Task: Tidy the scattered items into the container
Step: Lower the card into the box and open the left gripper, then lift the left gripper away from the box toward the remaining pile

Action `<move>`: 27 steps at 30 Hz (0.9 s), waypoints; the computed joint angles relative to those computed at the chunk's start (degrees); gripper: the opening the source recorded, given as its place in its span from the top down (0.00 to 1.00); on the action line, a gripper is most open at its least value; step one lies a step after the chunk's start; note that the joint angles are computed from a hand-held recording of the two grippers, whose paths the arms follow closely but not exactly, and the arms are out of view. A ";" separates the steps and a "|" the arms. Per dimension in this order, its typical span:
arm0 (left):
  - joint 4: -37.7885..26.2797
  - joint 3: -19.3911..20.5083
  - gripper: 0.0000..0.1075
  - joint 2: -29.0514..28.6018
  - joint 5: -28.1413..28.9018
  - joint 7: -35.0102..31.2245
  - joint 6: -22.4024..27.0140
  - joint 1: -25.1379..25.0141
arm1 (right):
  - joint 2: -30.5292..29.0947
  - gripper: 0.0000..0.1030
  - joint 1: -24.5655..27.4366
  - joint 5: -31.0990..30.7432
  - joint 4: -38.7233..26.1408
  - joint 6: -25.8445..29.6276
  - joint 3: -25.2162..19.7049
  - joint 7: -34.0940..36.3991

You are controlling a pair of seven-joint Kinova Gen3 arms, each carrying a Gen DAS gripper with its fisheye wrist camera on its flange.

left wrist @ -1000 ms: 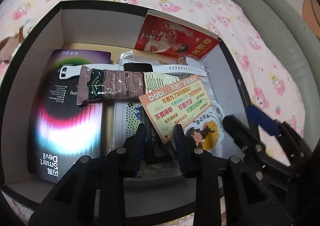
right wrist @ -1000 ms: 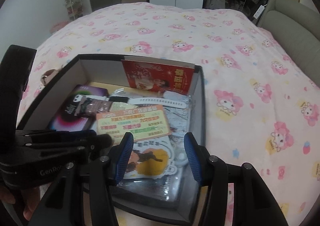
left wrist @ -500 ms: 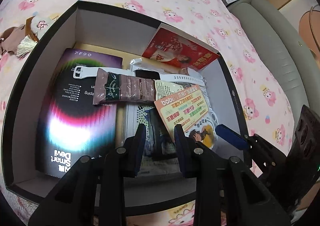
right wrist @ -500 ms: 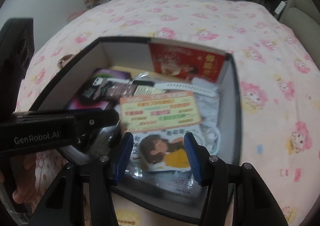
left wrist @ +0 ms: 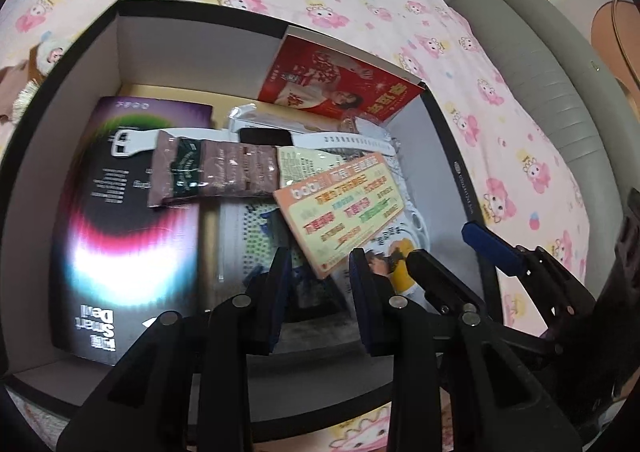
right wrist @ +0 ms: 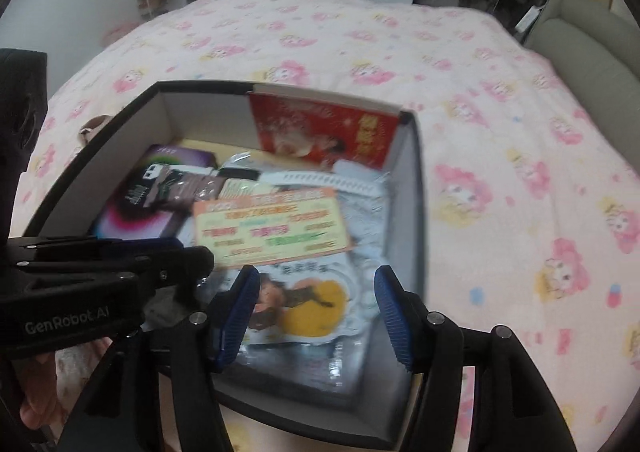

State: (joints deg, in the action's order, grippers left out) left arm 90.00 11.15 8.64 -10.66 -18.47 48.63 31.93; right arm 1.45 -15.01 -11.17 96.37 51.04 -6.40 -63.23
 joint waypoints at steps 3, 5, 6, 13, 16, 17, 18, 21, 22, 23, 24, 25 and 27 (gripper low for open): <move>-1.27 0.08 0.73 1.01 -0.40 -0.59 0.68 0.25 | -0.69 0.46 -0.11 0.89 0.35 -1.02 0.02 -0.48; -1.76 -0.02 0.73 1.45 -0.21 -1.06 0.91 0.40 | -0.16 0.46 0.02 0.24 -0.15 -0.38 0.15 0.30; -1.37 -0.15 0.73 1.26 -0.01 -0.90 0.31 0.44 | 0.24 0.46 0.13 -0.17 -0.46 0.22 0.23 0.48; 0.37 -0.10 0.70 -1.69 -7.27 5.45 1.06 3.10 | 0.91 0.46 1.97 -6.28 -0.96 1.87 0.77 3.84; -0.55 1.08 0.62 -2.69 -11.80 7.78 4.03 4.25 | -0.03 0.45 2.39 -7.68 -0.60 0.58 1.05 3.30; -0.95 1.51 0.60 -2.92 -12.51 7.58 5.04 4.36 | -0.15 0.45 2.71 -8.69 -0.80 0.69 1.32 3.06; -1.86 2.06 0.59 -2.99 -13.20 6.90 6.43 4.59 | -0.36 0.45 2.97 -9.31 -1.06 0.80 1.54 2.00; -3.34 3.26 0.56 -3.62 -15.55 6.48 9.32 5.49 | -2.11 0.45 3.39 -10.89 -1.47 0.99 1.93 0.03; -3.91 3.65 0.55 -3.65 -16.28 6.41 10.29 5.85 | -2.87 0.44 3.56 -12.29 -1.25 1.12 2.23 1.20; -4.65 4.07 0.55 -3.61 -17.26 6.48 11.62 6.40 | -3.98 0.44 2.71 -13.27 -0.87 1.17 3.21 2.02; -5.64 4.57 0.54 -3.59 -18.87 6.62 13.77 7.28 | -5.30 0.44 2.55 -13.31 -0.16 0.65 3.12 1.92; -6.28 4.86 0.54 -3.52 -19.83 6.56 14.98 7.81 | -6.20 0.43 3.22 -12.43 0.37 -0.03 1.97 0.97; -6.93 5.24 0.54 -3.99 -20.86 6.18 16.55 8.53 | -7.63 0.43 2.45 -11.67 0.99 0.12 2.14 0.11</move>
